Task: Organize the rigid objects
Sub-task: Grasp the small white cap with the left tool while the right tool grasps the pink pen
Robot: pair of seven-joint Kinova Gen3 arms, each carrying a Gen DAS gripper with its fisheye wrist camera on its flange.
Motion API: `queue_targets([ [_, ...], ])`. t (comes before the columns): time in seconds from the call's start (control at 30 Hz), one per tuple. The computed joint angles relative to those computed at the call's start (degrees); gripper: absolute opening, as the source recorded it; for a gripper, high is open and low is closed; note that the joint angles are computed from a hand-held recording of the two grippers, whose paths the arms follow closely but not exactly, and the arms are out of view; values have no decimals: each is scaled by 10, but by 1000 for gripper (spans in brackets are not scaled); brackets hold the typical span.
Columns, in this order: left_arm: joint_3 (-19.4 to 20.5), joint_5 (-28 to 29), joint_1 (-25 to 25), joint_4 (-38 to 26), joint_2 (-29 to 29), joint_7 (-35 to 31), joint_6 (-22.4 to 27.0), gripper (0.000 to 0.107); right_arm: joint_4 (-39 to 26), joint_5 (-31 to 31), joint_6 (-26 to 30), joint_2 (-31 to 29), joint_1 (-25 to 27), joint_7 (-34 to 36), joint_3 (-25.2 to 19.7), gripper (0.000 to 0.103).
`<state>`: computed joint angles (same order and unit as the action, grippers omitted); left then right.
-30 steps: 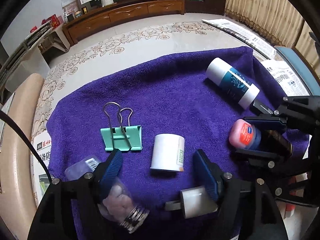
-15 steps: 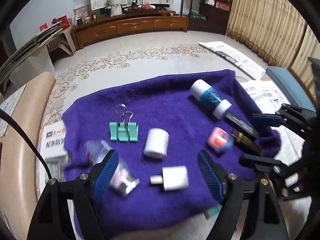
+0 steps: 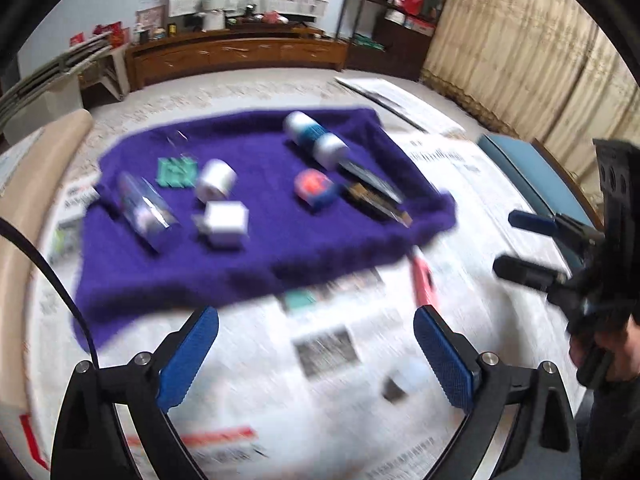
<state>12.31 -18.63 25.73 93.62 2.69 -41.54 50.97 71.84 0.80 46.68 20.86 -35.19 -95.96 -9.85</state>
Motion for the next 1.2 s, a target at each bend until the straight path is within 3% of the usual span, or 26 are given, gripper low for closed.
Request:
queue_targets([
  [0.23,17,-9,38,41,15,14,-36,99,134,-46,-77,-68,48,-41,-1,103],
  [0.37,19,-36,63,33,32,17,-14,98,159,-110,-103,-72,91,-26,-23,103],
  [0.43,17,-57,77,22,42,18,7,96,157,-108,-98,-72,83,-35,-13,103],
  [0.7,13,-74,86,26,36,-14,-5,60,153,-45,-93,-77,50,-74,-3,103],
  [0.9,14,-63,84,30,34,-50,-20,45,145,-36,-84,-75,48,-72,-8,103],
  [1.03,13,-56,82,24,39,-75,-27,43,141,-41,-77,-72,49,-64,-12,103],
  [1.07,12,-51,81,24,39,-81,-30,38,139,-40,-74,-70,48,-63,-12,103],
  [1.1,12,-51,82,23,39,-83,-33,23,138,-38,-72,-70,46,-64,-11,103],
  [1.2,11,-74,94,29,38,-67,-37,23,133,-30,-63,-66,39,-67,-10,103],
])
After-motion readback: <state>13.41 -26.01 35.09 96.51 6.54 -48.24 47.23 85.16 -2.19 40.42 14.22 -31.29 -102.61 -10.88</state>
